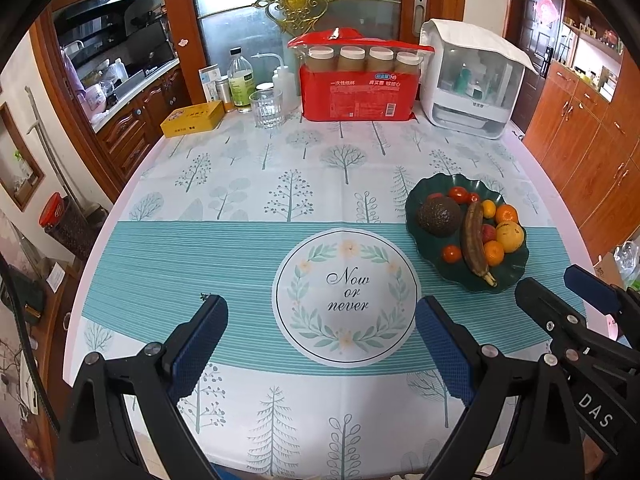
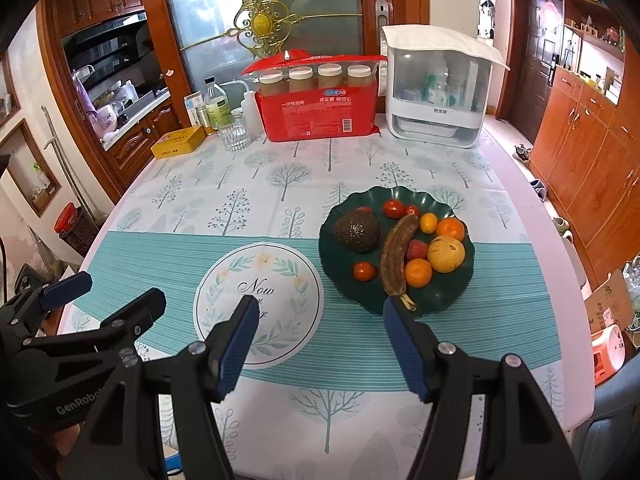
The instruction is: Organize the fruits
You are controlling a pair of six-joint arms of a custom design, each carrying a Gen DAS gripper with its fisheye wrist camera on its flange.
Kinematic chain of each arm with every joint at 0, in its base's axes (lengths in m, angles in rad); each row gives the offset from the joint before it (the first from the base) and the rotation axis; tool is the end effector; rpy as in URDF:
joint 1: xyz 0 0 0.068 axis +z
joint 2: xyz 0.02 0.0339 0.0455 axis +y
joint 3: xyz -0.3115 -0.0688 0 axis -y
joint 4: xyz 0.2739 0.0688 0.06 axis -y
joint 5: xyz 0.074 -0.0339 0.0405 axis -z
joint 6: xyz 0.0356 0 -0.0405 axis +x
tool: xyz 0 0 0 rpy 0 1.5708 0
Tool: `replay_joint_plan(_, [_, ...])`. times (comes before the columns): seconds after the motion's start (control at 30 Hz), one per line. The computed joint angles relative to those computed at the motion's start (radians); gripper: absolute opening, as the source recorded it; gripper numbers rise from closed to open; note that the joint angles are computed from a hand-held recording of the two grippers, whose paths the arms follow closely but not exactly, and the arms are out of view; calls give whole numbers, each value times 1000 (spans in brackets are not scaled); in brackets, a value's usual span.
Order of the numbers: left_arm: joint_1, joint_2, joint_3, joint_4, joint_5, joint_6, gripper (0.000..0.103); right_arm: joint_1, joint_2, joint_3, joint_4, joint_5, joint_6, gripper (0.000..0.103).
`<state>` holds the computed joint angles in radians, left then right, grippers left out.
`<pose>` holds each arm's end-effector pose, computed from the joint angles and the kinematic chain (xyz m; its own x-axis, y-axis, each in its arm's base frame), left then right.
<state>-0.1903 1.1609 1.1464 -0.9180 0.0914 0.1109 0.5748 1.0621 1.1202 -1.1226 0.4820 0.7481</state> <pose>0.2309 -0.0478 0.3673 -0.7570 0.2581 -0.6003 0.3276 0.9448 -0.0069 0.1680 0.0891 0.3691 -0.7374 0.2405 -0.6312 0.2845 0.9581 0.0327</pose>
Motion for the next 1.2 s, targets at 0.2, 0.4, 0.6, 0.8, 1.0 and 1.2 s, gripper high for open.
replay_joint_plan(0.2, [-12, -8, -17, 1, -6, -13, 94, 3, 2, 2, -4, 1, 7, 65])
replay_joint_plan(0.4, [-32, 3, -15, 1, -18, -30, 94, -3, 1, -3, 2, -4, 3, 65])
replay_joint_plan(0.6, [-35, 6, -12, -1, -19, -32, 94, -7, 0, -4, 3, -8, -1, 65])
replay_joint_plan(0.8, [-39, 12, -8, -3, -22, -37, 94, -12, 1, -3, 5, -12, -6, 65])
replay_joint_plan(1.0, [-43, 26, -9, 1, -24, -43, 94, -16, -3, -17, 12, -20, -6, 65])
replay_joint_plan(1.2, [-40, 34, -8, 2, -23, -39, 94, -12, -8, -42, 25, -23, 2, 65])
